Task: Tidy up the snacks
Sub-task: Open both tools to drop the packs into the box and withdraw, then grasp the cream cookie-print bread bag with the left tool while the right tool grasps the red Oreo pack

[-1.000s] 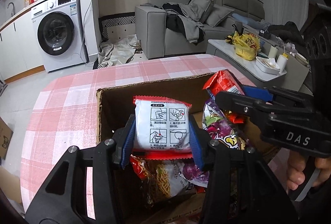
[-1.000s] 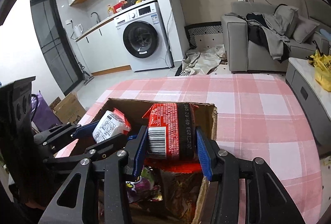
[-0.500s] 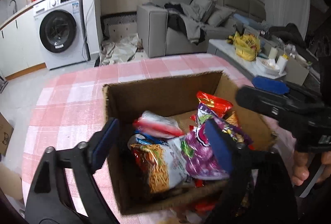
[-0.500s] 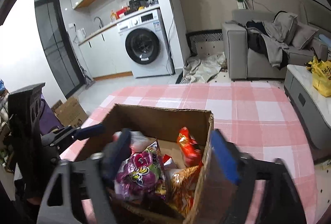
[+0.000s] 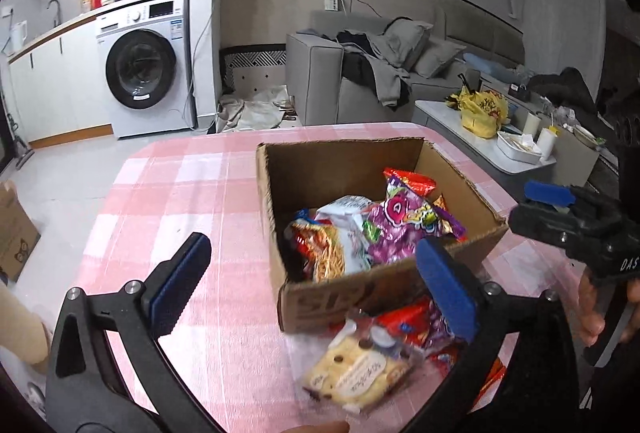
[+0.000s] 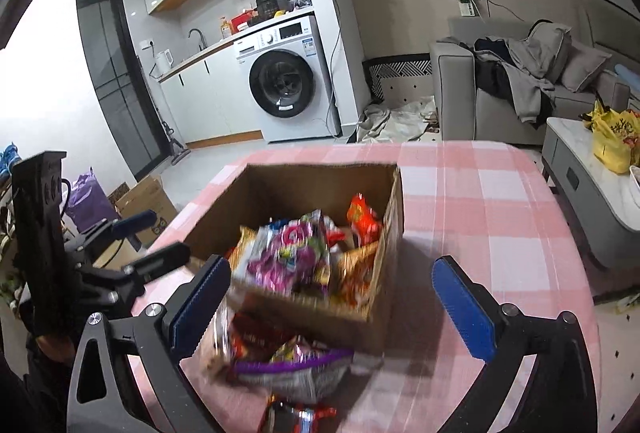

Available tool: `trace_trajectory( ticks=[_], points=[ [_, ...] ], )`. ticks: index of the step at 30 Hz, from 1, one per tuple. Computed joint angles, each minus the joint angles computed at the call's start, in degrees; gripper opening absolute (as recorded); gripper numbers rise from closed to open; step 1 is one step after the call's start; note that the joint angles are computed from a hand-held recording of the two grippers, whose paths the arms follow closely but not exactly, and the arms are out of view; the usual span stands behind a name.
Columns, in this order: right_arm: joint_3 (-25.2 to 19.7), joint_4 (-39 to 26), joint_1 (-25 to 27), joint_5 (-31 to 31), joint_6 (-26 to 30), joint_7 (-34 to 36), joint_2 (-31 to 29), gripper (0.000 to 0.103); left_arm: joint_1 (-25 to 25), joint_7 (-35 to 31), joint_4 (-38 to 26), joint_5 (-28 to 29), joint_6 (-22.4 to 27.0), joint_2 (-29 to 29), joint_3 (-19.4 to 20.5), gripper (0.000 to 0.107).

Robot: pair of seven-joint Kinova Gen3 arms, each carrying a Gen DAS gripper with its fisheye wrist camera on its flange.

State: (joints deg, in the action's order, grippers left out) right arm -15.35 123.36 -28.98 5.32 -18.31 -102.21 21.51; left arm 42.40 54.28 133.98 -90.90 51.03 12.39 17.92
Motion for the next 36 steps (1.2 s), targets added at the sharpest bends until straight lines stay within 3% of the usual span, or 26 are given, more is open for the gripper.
trace_trajectory(
  ticks=[7,20,28,36],
  points=[
    [2.5,3.8,-3.7,-3.6,-0.7,2.8,-1.0,0.103,5.5,3.9,3.1,2.8,4.3,1.4,2.5,0.102],
    [4.6,5.9,-7.0,-8.2,2.6,6.9,0.2,0.103,10.1,6.1,4.4,4.2,4.2,4.4,3.2,0.102],
    [4.1,3.5,-6.9,-7.7,8.0,7.1,2.5,0.103,9.7,5.6,4.3,3.5,2.7,5.4,2.5,0.102],
    [3.9,1.8,-8.4,-6.9,10.4,7.9,4.3,0.103,6.7,4.2,4.0,0.7,-2.1,6.4,1.3,0.102]
  ],
)
